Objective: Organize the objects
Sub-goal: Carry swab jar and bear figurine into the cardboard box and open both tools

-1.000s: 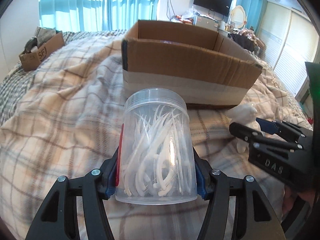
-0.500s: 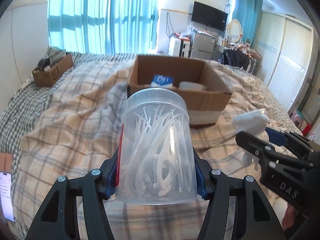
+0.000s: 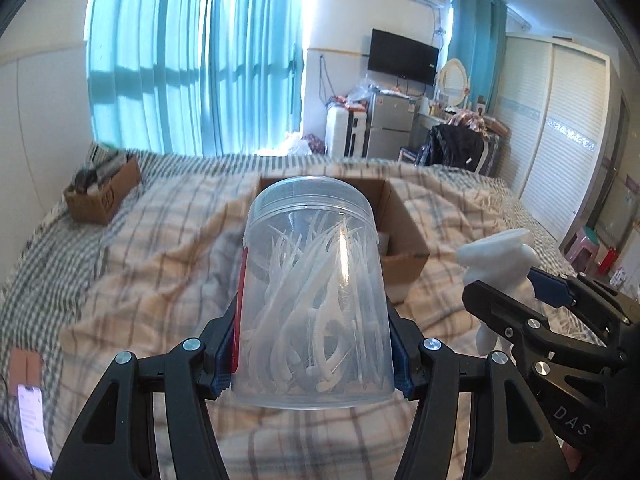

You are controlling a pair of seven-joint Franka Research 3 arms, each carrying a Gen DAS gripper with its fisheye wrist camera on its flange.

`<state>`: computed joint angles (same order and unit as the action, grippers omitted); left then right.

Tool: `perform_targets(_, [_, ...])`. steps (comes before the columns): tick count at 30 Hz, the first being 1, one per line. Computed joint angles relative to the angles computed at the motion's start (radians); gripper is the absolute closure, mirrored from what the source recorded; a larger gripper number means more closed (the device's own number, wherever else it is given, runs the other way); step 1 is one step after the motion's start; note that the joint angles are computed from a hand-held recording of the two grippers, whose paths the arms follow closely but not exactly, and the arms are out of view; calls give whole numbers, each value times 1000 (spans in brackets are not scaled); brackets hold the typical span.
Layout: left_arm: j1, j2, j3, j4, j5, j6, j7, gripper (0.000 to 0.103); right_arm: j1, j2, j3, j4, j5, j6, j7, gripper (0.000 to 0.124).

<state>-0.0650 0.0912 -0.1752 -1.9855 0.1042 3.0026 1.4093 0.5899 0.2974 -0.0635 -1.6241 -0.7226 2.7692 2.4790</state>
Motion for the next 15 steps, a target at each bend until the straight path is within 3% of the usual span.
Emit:
perform_targets(4, [11, 42, -15, 82, -32, -14, 45, 41, -9, 44, -2, 89, 31, -19, -54, 75])
perform_targets(10, [0, 141, 2, 238, 31, -38, 41, 41, -21, 148, -20, 272, 121, -40, -169, 75])
perform_targets(15, [11, 263, -10, 411, 46, -71, 47, 41, -37, 298, -33, 507, 247, -90, -294, 75])
